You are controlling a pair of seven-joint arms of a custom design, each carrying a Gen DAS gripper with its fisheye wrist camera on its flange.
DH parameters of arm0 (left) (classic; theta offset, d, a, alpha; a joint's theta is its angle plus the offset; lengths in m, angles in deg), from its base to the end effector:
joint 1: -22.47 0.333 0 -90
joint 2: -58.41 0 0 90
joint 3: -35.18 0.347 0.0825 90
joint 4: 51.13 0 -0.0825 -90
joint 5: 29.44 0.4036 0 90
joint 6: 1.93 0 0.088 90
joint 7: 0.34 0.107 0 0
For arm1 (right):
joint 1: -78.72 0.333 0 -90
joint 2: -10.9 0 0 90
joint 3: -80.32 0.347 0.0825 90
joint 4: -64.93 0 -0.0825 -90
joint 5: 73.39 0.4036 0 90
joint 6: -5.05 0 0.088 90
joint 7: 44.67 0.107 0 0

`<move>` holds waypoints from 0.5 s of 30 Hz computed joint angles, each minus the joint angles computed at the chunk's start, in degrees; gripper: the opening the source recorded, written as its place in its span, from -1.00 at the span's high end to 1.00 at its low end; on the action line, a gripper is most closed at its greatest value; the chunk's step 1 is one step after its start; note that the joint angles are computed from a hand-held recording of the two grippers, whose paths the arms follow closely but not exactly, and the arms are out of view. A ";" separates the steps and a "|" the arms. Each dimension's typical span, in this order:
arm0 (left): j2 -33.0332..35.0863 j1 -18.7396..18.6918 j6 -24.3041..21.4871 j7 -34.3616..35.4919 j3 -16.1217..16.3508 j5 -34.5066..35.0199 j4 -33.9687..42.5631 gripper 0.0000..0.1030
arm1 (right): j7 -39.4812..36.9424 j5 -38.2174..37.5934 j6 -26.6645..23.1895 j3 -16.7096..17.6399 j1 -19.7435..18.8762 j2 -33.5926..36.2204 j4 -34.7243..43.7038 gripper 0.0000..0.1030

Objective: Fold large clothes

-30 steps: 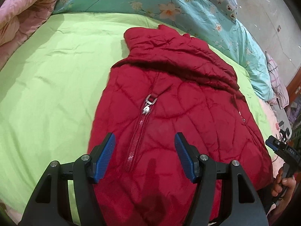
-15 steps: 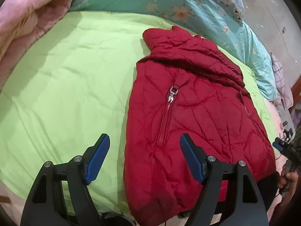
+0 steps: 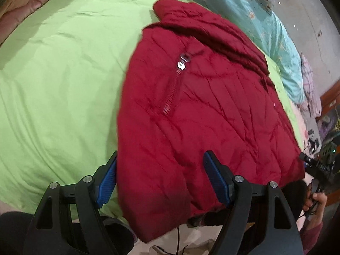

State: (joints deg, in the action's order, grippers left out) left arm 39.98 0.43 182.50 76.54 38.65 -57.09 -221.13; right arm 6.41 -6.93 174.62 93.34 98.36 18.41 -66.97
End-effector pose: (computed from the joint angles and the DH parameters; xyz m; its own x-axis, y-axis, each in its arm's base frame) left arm 0.3510 -0.0723 0.3242 0.2941 -0.8932 0.3402 -0.8069 -0.4228 -0.4126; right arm 0.4982 0.2447 0.3389 0.2304 -0.8795 -0.4165 -0.8900 -0.0174 -0.4557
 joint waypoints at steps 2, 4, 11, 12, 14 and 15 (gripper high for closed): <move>0.14 3.80 -0.59 -1.27 -5.07 0.66 -0.07 -0.49 | -0.68 1.01 -0.73 0.08 -0.19 -0.32 -0.39 -0.58; 0.18 4.49 -0.86 -2.28 -6.54 0.81 -0.13 -0.49 | -2.75 3.99 -2.12 0.11 -0.42 -0.73 -0.88 -0.57; -0.37 -8.97 1.36 -1.79 6.07 -0.62 -1.37 -0.49 | -7.49 9.78 -5.76 -1.11 0.63 -0.65 -1.75 -0.55; -0.54 -10.65 1.60 -1.86 7.80 -0.48 -1.54 -0.50 | -8.82 11.28 -5.93 -1.19 0.78 -0.72 -1.86 -0.53; -0.93 -16.24 2.65 -2.02 13.81 0.22 -1.84 -0.50 | -10.04 12.64 -6.19 -1.49 1.28 -0.62 -1.85 -0.41; -1.05 -17.86 3.18 -2.40 15.61 0.83 -2.00 -0.49 | -10.36 12.97 -6.20 -1.61 1.54 -0.57 -1.82 -0.32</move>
State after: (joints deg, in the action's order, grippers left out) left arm 38.93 -17.43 185.68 74.13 54.26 -56.26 -223.13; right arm -3.95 6.04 168.43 91.72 99.91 17.84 -68.79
